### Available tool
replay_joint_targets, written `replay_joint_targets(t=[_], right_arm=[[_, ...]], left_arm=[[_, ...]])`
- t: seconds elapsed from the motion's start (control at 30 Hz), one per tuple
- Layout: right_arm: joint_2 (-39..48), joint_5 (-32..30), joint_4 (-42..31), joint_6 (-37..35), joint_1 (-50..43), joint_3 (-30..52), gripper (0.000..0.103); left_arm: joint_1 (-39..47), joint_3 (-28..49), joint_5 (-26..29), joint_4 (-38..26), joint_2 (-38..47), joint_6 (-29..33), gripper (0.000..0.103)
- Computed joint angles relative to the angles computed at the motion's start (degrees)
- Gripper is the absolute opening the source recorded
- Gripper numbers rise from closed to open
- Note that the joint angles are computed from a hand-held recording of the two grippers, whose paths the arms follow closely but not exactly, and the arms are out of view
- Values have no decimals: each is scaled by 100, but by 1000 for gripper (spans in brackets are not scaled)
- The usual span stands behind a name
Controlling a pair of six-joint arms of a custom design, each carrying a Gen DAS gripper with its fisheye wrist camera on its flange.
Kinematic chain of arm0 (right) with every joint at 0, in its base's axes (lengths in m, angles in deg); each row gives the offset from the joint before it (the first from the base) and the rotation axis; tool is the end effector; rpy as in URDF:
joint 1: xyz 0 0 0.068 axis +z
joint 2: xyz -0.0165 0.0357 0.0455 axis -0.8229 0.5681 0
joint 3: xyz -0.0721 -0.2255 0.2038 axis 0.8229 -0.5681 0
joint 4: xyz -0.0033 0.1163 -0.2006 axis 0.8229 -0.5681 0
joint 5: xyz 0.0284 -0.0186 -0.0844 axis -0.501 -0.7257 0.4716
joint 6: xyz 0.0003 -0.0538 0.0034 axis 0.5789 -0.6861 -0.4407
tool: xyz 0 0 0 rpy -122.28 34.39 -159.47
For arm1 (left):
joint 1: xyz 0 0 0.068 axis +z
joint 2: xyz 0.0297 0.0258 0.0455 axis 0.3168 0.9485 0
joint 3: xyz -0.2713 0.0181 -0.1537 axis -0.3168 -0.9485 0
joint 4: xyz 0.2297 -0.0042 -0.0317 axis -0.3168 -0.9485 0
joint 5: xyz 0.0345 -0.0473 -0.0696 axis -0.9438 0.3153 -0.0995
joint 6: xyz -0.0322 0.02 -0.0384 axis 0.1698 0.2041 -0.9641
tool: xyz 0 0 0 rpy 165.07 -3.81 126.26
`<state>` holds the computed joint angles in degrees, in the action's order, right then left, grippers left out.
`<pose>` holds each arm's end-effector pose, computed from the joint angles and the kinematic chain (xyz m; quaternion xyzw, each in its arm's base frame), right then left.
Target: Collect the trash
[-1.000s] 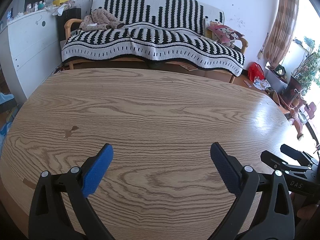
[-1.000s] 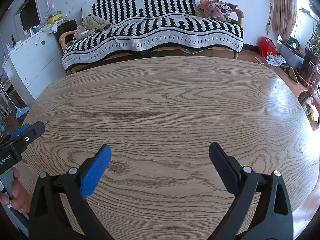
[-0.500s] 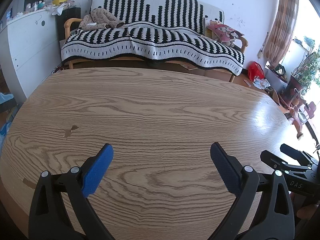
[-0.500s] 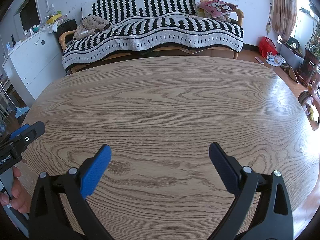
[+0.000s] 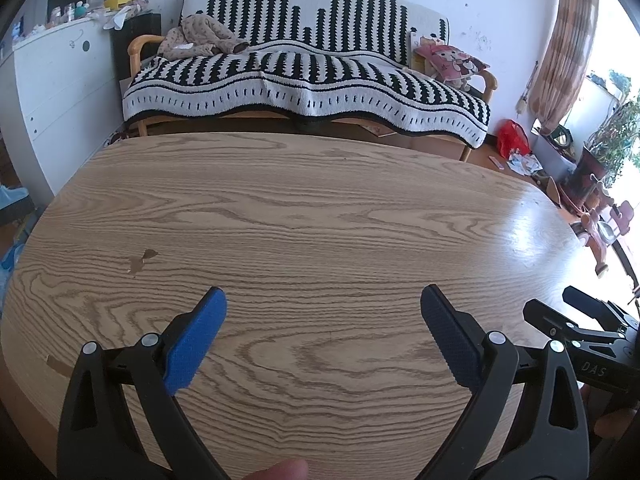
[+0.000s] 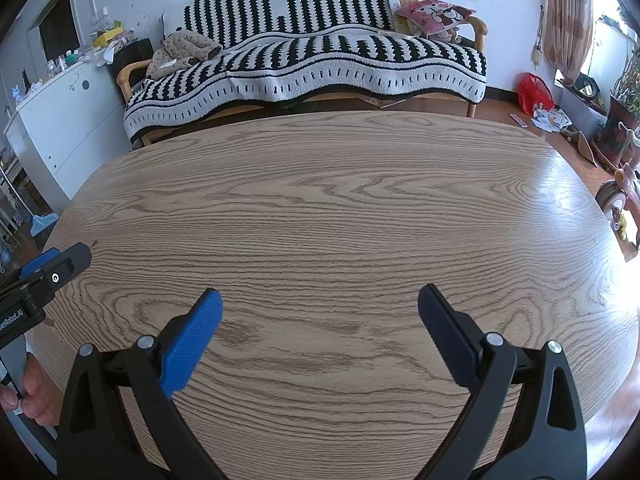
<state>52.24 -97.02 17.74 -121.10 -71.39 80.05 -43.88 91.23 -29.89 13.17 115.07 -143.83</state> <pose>0.2459 -0.0483 0.1860 -0.3232 0.8812 0.1839 0.2919 0.1015 -0.1403 0.2001 -0.3391 0.8614 0.0737 0.3708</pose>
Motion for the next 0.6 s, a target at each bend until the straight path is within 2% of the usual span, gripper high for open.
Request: replay_joint_targets(t=[0.3,0.6], right_arm=[[24,-8,-12,-32,-27,17,95],[45,-19,-9,-59,-57,18,95]], left_arm=[[-150,139,-90,-276,127,-62,95],[13,15,14,-216,-161,74,95]])
